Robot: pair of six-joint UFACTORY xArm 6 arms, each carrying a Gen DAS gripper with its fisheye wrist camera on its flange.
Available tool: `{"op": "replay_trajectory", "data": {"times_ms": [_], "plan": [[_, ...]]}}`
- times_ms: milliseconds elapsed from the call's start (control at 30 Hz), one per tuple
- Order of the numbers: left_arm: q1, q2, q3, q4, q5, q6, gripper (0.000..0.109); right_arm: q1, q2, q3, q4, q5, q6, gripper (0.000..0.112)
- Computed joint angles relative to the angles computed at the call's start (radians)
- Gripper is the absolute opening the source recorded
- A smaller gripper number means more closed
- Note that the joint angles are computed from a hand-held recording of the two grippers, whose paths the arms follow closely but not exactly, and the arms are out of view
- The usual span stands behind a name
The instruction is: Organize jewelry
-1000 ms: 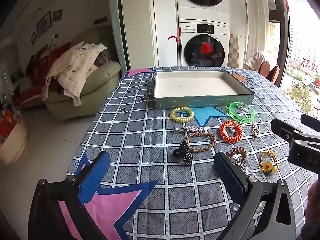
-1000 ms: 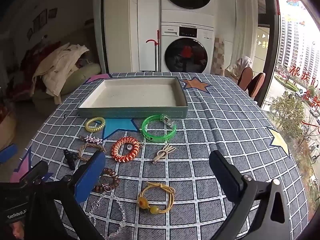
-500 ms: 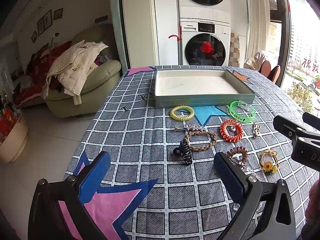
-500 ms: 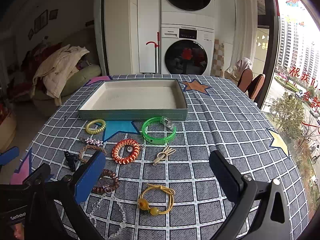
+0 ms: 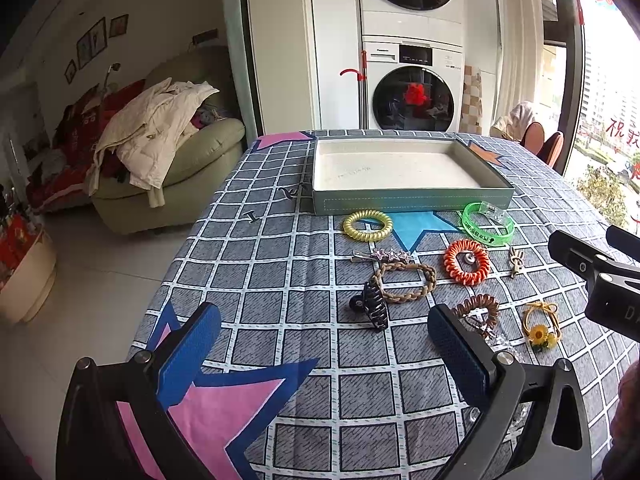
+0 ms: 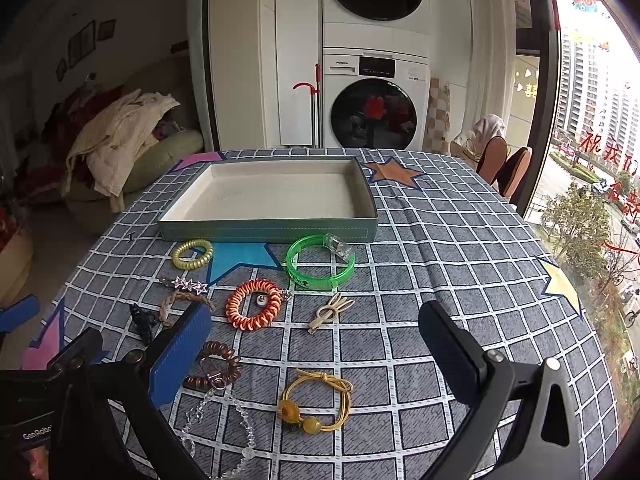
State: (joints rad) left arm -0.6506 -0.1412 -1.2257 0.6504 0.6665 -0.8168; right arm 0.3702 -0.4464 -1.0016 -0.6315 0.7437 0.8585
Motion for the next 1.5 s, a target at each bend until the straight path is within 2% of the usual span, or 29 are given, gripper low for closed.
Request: {"op": "replay_trajectory", "data": {"times_ms": [1500], "plan": [[0.016,0.027,-0.025,-0.068,0.005,0.039,0.103,-0.009,0.007,0.0,0.005,-0.014,0.002,0.103]]}}
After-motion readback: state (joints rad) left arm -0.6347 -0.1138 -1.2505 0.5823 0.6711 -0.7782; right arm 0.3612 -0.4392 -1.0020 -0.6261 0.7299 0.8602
